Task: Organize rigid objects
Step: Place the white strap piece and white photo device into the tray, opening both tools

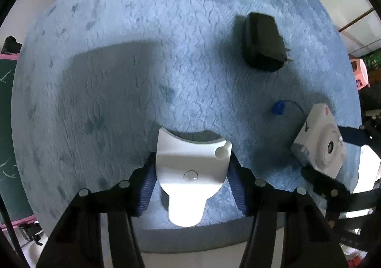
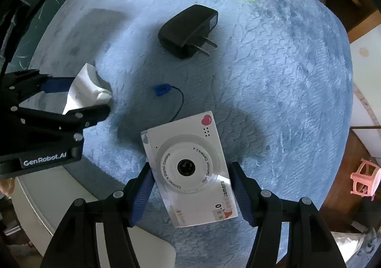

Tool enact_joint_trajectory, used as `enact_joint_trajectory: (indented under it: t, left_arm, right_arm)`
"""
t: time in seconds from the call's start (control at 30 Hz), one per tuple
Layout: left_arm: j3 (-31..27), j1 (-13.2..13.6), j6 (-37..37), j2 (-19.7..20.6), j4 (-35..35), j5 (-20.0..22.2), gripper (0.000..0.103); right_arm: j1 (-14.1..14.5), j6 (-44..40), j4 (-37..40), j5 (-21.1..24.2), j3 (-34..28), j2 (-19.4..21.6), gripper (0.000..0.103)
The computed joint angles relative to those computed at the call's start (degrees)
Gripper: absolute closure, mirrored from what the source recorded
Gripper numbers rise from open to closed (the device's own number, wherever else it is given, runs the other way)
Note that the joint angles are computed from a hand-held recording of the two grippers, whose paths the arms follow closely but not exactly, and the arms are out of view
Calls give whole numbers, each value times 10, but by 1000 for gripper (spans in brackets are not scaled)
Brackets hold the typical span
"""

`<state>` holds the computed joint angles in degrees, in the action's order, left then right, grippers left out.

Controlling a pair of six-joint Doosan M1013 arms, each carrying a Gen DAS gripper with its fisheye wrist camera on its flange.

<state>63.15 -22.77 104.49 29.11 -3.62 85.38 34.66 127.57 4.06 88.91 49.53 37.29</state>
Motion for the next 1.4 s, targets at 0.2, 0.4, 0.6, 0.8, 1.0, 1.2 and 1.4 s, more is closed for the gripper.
enact_joint_trajectory:
  t: [0.2, 0.4, 0.6, 0.8, 1.0, 1.2, 1.4]
  left_arm:
    - [14, 5, -15, -19, -11, -33, 44]
    - [19, 8, 4, -56, -17, -68, 44]
    - [8, 27, 43, -90, -58, -77, 44]
    - [-17, 46, 93, -114, -106, -72, 44]
    - [-16, 64, 136, -144, -162, -63, 44]
    - [-2, 78, 172, -169, -206, -56, 44]
    - [27, 80, 208, -188, -226, -39, 44]
  right_arm:
    - [10, 19, -13, -18, 1, -8, 40]
    - [20, 58, -49, -27, -1, -26, 40]
    - [39, 104, -116, -32, -4, -56, 40]
    - [68, 149, -179, -9, -44, -68, 40]
    - [111, 201, -244, 9, -66, -83, 40]
    - [161, 262, -295, 32, -80, -91, 40]
    - [205, 335, -317, 35, -75, -91, 40]
